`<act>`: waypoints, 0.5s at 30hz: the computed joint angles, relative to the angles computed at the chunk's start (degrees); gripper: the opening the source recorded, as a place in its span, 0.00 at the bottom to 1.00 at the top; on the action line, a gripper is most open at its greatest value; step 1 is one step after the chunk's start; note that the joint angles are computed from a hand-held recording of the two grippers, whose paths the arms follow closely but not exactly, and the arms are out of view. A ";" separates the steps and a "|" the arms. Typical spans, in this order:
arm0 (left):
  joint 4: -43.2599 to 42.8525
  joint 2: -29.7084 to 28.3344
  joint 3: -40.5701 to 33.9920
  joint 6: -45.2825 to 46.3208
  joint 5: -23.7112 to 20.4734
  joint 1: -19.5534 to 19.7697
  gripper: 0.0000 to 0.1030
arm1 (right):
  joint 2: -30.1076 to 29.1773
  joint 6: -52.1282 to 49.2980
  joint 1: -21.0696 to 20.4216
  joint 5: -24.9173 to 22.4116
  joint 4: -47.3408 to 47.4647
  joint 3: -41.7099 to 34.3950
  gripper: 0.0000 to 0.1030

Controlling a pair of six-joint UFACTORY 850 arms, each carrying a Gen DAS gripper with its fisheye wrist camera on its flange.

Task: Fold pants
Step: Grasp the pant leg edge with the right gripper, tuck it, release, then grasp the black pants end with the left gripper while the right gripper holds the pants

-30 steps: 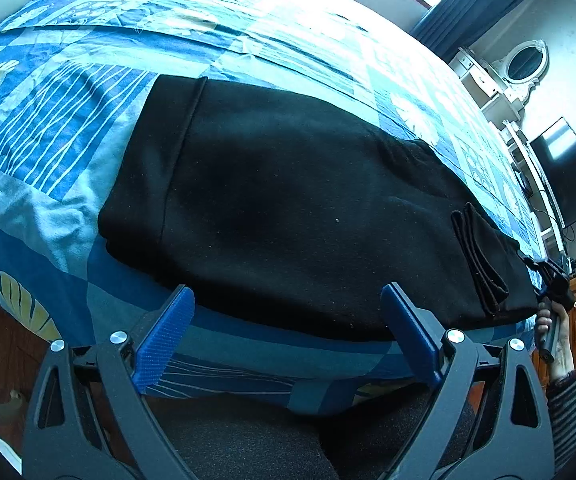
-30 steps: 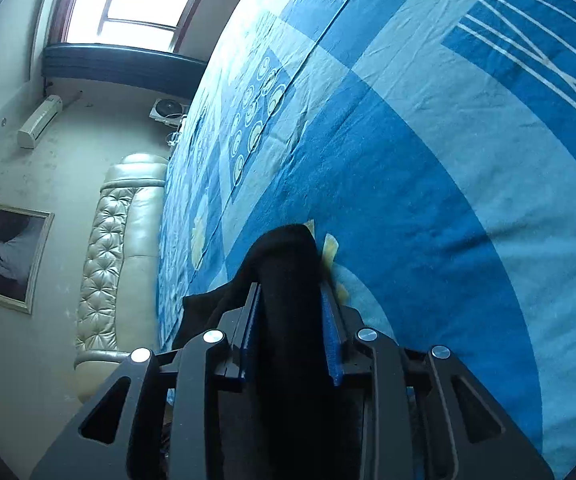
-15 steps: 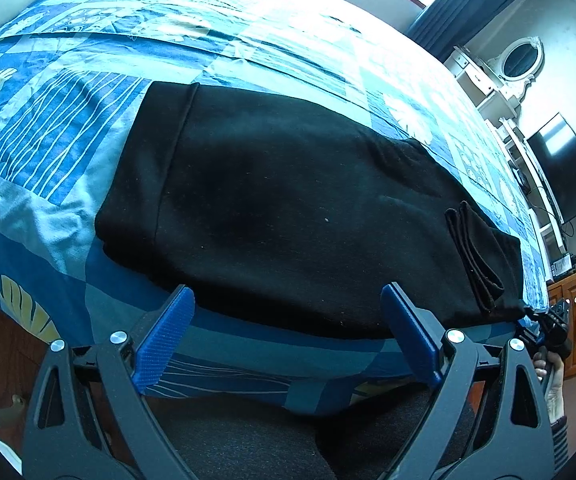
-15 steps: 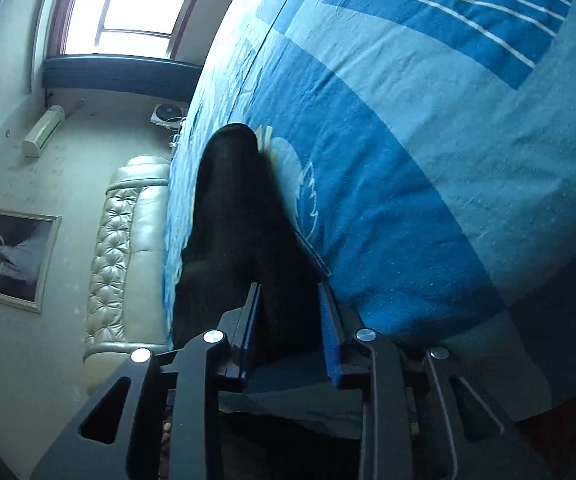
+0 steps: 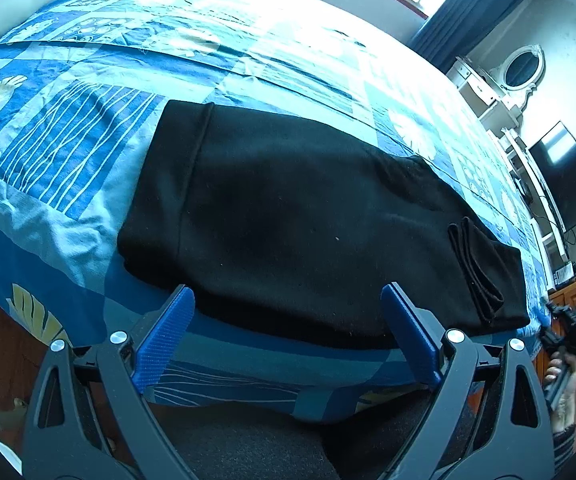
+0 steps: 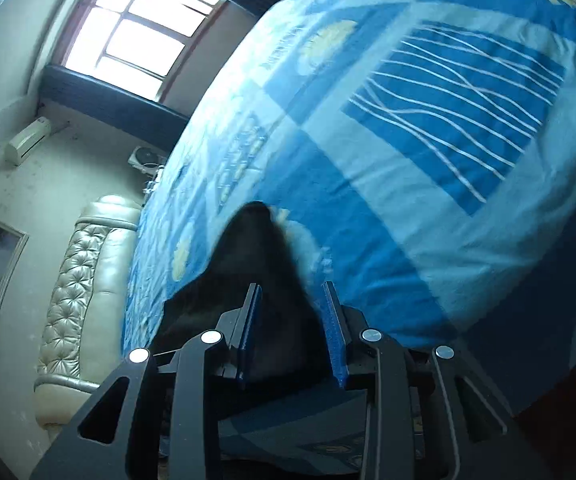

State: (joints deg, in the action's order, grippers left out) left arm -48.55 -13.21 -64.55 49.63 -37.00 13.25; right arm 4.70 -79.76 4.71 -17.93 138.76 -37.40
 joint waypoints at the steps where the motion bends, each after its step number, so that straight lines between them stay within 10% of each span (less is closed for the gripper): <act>1: 0.28 -0.17 -0.13 -0.29 -0.01 -0.03 0.91 | -1.37 1.07 1.11 -2.02 -1.72 -1.57 0.31; 6: 1.30 -0.52 -0.48 -0.88 0.14 -0.05 0.91 | -14.82 13.37 6.79 -15.32 -14.32 -12.55 0.28; 15: 1.10 -1.94 -2.04 -2.48 0.12 1.88 0.91 | -25.15 21.09 12.81 -18.32 -23.28 -22.21 0.26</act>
